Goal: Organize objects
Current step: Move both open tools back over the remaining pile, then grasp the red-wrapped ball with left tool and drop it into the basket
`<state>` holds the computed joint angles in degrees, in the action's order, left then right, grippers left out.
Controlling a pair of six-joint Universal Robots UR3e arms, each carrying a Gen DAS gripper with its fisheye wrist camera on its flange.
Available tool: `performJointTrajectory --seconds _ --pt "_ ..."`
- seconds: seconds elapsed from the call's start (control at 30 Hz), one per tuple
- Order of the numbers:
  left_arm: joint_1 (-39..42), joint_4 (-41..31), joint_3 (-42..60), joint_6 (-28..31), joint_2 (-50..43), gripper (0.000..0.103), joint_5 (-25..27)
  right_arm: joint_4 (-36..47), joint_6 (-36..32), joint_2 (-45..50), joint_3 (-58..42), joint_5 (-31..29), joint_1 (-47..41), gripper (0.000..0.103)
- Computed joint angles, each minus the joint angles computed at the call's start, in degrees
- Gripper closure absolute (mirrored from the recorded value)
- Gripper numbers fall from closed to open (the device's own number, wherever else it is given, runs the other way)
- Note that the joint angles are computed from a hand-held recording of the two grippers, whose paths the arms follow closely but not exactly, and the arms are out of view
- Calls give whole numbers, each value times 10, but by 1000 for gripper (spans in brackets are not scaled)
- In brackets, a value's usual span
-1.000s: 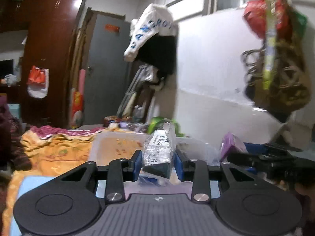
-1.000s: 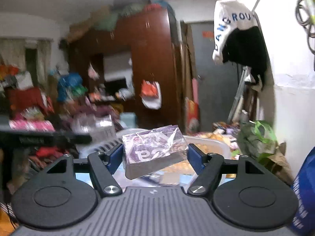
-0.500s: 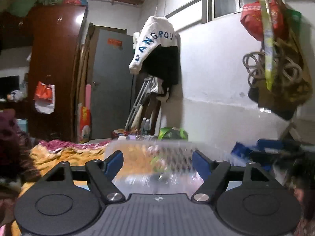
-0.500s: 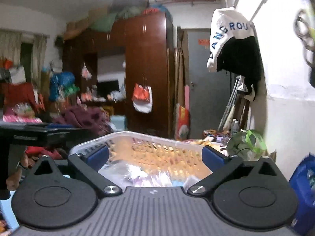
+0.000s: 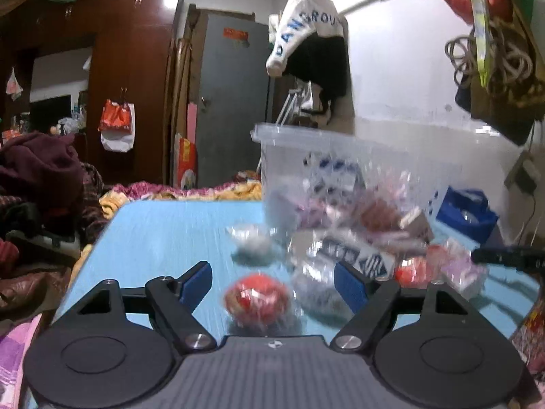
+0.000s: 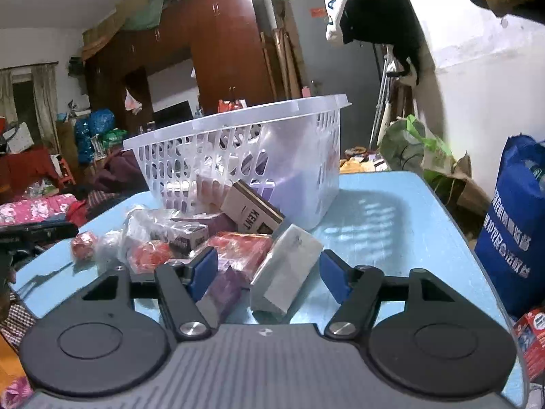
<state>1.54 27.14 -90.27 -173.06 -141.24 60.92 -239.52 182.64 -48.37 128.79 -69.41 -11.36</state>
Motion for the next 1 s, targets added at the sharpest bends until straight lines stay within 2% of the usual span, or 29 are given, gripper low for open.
performJointTrajectory --seconds 0.07,0.1,0.13,0.33,0.4,0.43,0.47,0.5,0.53,0.57,0.73,1.0 --pt "-2 13 -14 4 -4 21 7 6 5 -9 -5 -27 8 38" --pt "-3 14 -15 6 -5 21 12 -5 9 -6 -1 -35 8 45" --pt "-6 12 -15 6 -6 21 19 -5 12 -4 -3 -40 9 47" --pt "-14 6 -7 1 -15 21 46 67 -14 -3 -39 -75 36 48" --pt "-16 -11 -1 3 -17 28 50 79 -21 4 -54 -95 47 50" --pt "-16 -17 1 4 -18 38 50 86 -22 6 -59 -99 49 55" --pt "-15 -17 1 3 -19 43 48 85 -20 9 -59 -93 46 57" --pt "-13 -15 0 1 -21 43 44 73 -19 14 -55 -91 43 59" --pt "-11 -6 -3 -2 -23 46 40 68 -20 13 -50 -90 41 68" --pt "-8 11 -6 -10 -28 47 37 68 -21 13 -51 -93 43 70" --pt "5 87 -29 -37 -40 48 11 12 -16 21 -22 -81 32 71" --pt "8 178 -80 -22 -39 48 -16 -91 -2 18 44 -56 10 71"
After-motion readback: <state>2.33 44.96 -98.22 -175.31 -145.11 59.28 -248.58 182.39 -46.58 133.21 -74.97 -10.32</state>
